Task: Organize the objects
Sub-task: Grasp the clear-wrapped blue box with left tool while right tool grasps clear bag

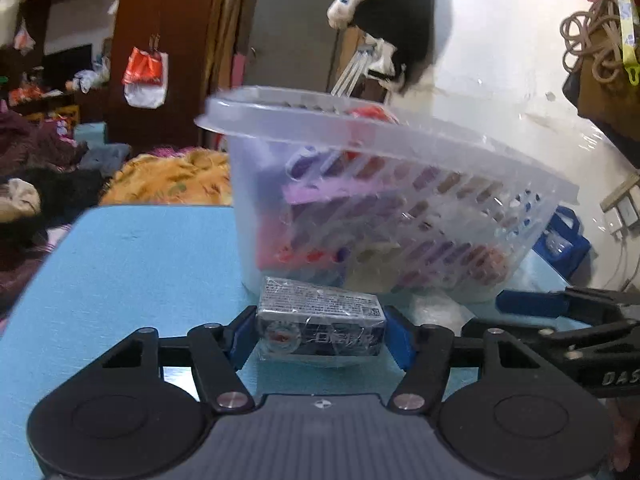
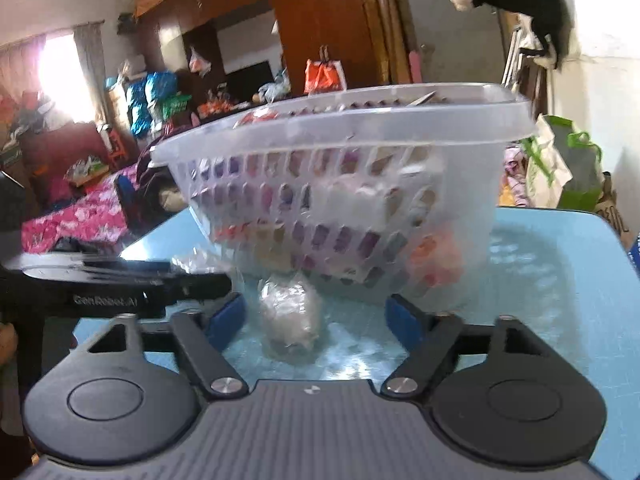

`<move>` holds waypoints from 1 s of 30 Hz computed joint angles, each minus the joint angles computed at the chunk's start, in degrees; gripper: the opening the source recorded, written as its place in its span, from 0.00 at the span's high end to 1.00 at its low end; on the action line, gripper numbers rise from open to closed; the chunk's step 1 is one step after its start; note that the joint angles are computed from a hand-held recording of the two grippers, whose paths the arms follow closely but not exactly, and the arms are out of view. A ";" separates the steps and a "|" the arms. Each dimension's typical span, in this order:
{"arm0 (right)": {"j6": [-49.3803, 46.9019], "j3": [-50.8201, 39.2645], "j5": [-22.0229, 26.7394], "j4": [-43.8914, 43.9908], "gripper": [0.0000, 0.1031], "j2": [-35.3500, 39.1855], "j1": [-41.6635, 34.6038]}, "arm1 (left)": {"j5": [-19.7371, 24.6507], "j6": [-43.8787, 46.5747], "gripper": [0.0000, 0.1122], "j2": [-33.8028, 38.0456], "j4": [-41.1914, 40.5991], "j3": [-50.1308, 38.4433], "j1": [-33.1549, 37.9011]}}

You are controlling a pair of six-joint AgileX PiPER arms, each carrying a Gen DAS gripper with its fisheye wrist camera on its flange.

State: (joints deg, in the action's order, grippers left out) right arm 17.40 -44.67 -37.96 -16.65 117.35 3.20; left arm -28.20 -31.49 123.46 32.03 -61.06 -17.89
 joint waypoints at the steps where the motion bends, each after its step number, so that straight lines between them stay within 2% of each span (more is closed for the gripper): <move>1: -1.40 -0.45 0.79 1.24 0.31 0.07 0.63 | -0.60 0.27 0.39 -0.16 -0.21 0.44 0.42; 6: -5.19 -4.15 6.66 4.87 0.38 1.07 3.24 | -3.33 -6.42 0.39 0.51 6.01 -0.18 3.05; 8: -5.76 -5.17 8.52 5.42 0.41 1.36 3.48 | -4.36 -4.75 0.39 0.65 4.44 0.15 2.90; 11: -3.68 -5.54 9.64 2.98 0.53 1.17 3.02 | -6.11 -0.88 0.39 0.56 1.45 1.37 2.46; 22: -4.38 -0.05 3.25 4.04 0.55 -1.05 1.60 | -10.85 3.11 0.39 0.25 -1.67 4.18 2.92; 26: -7.80 1.82 -0.91 6.64 0.55 -1.37 2.28 | -14.71 6.60 0.39 0.02 -4.63 6.25 2.70; 30: -12.13 2.73 -3.04 10.62 0.55 -1.57 3.96 | -19.80 8.70 0.39 0.02 -5.33 8.39 3.12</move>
State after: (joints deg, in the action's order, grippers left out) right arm 5.27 -41.94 -40.99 -6.03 115.78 7.16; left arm -47.99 -22.79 123.48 26.69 -52.67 -14.78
